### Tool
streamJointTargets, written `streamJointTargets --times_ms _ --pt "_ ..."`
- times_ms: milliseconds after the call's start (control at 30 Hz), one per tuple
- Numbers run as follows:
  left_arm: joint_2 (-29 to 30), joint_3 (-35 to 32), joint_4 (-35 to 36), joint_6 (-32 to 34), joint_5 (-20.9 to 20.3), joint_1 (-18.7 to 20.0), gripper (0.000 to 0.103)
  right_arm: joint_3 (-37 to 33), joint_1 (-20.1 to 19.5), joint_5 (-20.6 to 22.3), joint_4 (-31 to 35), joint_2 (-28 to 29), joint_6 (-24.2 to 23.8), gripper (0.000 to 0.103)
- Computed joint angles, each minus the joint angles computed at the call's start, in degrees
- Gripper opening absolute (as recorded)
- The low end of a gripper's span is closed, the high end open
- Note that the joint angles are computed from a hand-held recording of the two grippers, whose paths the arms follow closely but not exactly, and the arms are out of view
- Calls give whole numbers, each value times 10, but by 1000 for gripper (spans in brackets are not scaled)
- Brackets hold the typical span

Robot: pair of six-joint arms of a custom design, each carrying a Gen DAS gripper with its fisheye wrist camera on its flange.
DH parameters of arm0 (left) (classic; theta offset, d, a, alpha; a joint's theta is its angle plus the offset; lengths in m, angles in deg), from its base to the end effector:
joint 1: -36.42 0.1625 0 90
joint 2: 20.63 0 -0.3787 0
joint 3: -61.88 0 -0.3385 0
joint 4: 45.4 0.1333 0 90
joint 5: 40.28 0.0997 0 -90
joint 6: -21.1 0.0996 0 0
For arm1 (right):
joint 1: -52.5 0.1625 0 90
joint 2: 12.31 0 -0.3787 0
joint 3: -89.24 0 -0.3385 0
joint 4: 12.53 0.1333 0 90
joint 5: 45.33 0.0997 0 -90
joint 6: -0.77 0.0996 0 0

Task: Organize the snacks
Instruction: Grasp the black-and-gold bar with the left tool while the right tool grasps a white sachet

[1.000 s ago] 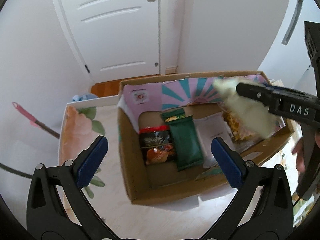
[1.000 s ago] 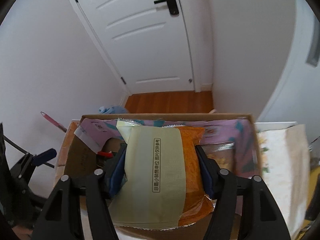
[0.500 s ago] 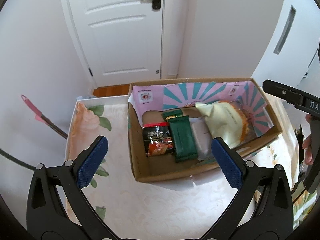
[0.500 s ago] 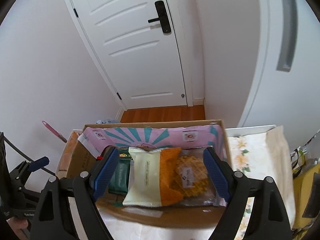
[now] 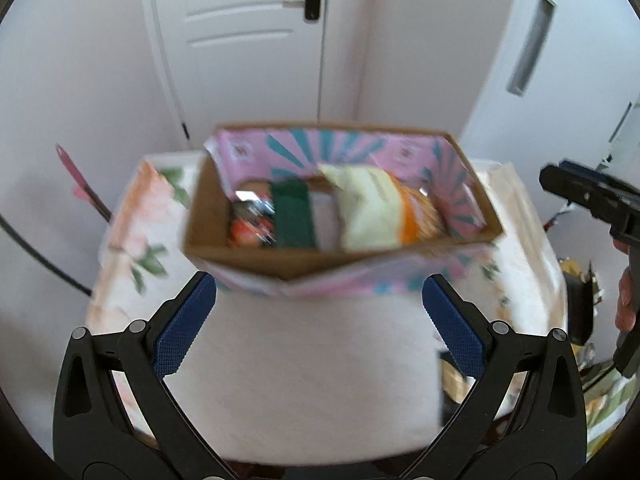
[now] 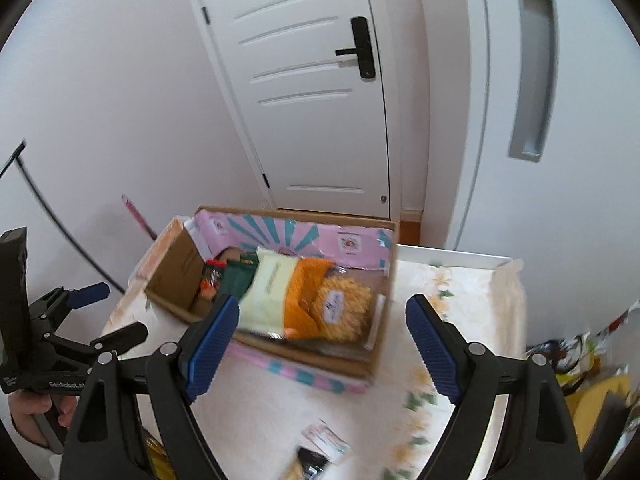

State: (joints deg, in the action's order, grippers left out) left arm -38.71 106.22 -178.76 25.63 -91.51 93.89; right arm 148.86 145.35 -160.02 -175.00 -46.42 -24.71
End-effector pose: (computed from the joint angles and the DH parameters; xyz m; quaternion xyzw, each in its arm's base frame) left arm -0.2554 -0.7643 0.0854 0.2497 0.9001 -0.2155 0.2845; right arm 0.1290 -0.7477 0.2402 0.1367 -0.8896 0.3432 0.2686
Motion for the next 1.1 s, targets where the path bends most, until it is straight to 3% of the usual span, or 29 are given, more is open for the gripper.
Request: streamJointTargets --times_ms 233,400,467,600,700,1100 --pt "-31 155 -47 -98 -29 -25 102 150 -23 30 -68 -84 -84 83" --pt "-22 230 -89 -135 -26 -42 102 209 -46 53 -78 -116 -114 83" --pt "-10 238 -100 -135 -20 -44 98 221 -54 59 -79 -121 -122 83" --pt "19 236 -108 -133 -9 -42 80 239 -69 73 -88 -124 -142 83" --pt "36 233 -119 -131 1 -38 74 245 -80 84 -82 -122 -145 83" --pt "65 220 -167 -80 32 -40 63 241 -107 109 -58 -106 -163 83"
